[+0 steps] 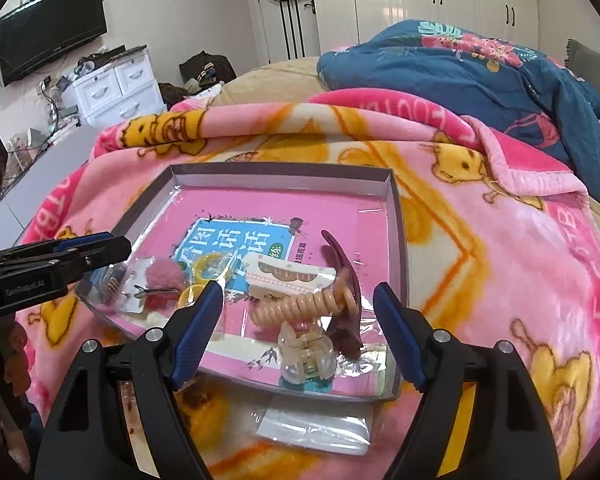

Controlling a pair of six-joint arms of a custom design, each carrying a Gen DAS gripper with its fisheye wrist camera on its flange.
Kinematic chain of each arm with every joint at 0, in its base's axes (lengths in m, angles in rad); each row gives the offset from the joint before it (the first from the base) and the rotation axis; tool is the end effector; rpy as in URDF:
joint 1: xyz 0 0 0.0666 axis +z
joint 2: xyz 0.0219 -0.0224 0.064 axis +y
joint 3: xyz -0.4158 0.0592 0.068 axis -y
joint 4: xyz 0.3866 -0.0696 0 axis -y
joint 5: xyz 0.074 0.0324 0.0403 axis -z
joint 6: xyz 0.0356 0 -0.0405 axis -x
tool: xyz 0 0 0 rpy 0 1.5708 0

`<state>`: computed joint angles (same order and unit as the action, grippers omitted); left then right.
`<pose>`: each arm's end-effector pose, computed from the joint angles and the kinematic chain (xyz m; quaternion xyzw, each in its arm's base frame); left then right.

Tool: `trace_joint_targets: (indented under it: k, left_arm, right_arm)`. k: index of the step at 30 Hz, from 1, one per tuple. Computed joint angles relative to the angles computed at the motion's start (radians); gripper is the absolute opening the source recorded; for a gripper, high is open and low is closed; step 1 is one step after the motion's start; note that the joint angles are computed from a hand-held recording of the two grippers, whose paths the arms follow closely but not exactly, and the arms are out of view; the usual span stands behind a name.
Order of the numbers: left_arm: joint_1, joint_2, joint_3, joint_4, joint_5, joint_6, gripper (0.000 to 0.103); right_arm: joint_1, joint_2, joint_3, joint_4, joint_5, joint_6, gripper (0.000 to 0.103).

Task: Organize jewelry
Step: 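Lift both open tools away from the box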

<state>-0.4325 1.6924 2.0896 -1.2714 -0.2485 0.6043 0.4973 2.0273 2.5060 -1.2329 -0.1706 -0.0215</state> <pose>0.5172 -0.2296 0.6013 -0.1222 0.9256 -0.0666 0.3519 0.6026 0.3335 0.5771 -0.2484 0.8807 0.1770 0.3623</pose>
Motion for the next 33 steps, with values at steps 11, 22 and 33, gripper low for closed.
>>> trace_joint_targets:
  k: [11,22,33]
  left_arm:
    - [-0.04,-0.021,0.036,-0.03,-0.055,-0.001,0.048]
    - [-0.099,-0.056,0.06,-0.054,-0.15,0.008,0.088]
    - [-0.148,-0.084,0.07,-0.111,-0.253,0.036,0.094]
  right_arm:
    - [-0.01,-0.117,-0.124,0.091,-0.013,-0.014,0.089]
    - [-0.011,-0.233,-0.251,0.18,-0.001,-0.013,0.098]
    - [-0.028,-0.33,-0.37,0.236,-0.013,-0.025,0.099]
